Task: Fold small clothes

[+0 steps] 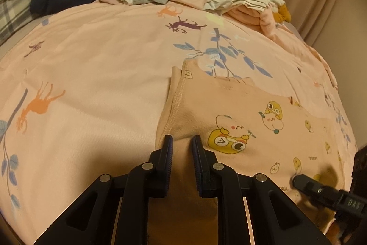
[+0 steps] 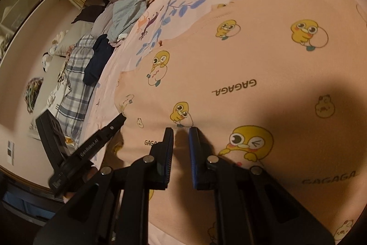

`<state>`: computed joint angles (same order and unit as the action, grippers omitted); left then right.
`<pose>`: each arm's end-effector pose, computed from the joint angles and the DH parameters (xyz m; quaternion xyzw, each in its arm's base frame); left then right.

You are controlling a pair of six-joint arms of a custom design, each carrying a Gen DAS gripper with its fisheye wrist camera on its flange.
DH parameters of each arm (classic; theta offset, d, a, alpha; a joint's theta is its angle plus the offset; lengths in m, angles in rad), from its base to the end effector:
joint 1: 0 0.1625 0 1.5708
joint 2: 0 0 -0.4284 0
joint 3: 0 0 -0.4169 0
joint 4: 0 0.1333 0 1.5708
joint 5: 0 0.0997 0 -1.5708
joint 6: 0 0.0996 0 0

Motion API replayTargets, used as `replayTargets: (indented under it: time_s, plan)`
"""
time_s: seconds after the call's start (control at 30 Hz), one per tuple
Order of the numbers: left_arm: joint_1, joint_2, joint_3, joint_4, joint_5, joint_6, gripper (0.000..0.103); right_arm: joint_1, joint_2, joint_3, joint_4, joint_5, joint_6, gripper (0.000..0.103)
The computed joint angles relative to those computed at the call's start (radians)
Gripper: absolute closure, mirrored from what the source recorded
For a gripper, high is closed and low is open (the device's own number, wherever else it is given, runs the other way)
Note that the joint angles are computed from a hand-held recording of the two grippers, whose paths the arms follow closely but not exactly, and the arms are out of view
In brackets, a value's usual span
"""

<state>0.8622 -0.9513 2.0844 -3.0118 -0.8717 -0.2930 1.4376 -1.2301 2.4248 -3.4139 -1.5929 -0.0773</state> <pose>-0.2039 -0.5412 0.0913 0.1402 0.9193 -0.2889 0.2277 0.0721 -0.4494 0.1594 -0.0300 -0.9474 0.3157 0.0439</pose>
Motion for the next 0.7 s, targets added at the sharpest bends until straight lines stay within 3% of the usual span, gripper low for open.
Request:
replayTargets:
  time_s: [0.27, 0.4, 0.5, 0.7]
  plan:
    - [-0.016, -0.002, 0.018, -0.019, 0.015, 0.004, 0.08, 0.003, 0.023, -0.021, -0.006, -0.005, -0.009, 0.092]
    - [-0.032, -0.016, 0.04, -0.027, 0.026, 0.027, 0.068, 0.006, 0.024, -0.024, -0.004, -0.01, 0.0, 0.09]
    - [-0.044, -0.039, 0.053, 0.025, 0.06, -0.024, 0.043, 0.009, 0.024, -0.022, -0.008, -0.017, 0.003, 0.089]
    - [-0.031, -0.097, 0.079, 0.078, 0.014, -0.085, 0.04, 0.043, 0.051, -0.029, -0.047, -0.081, -0.01, 0.089]
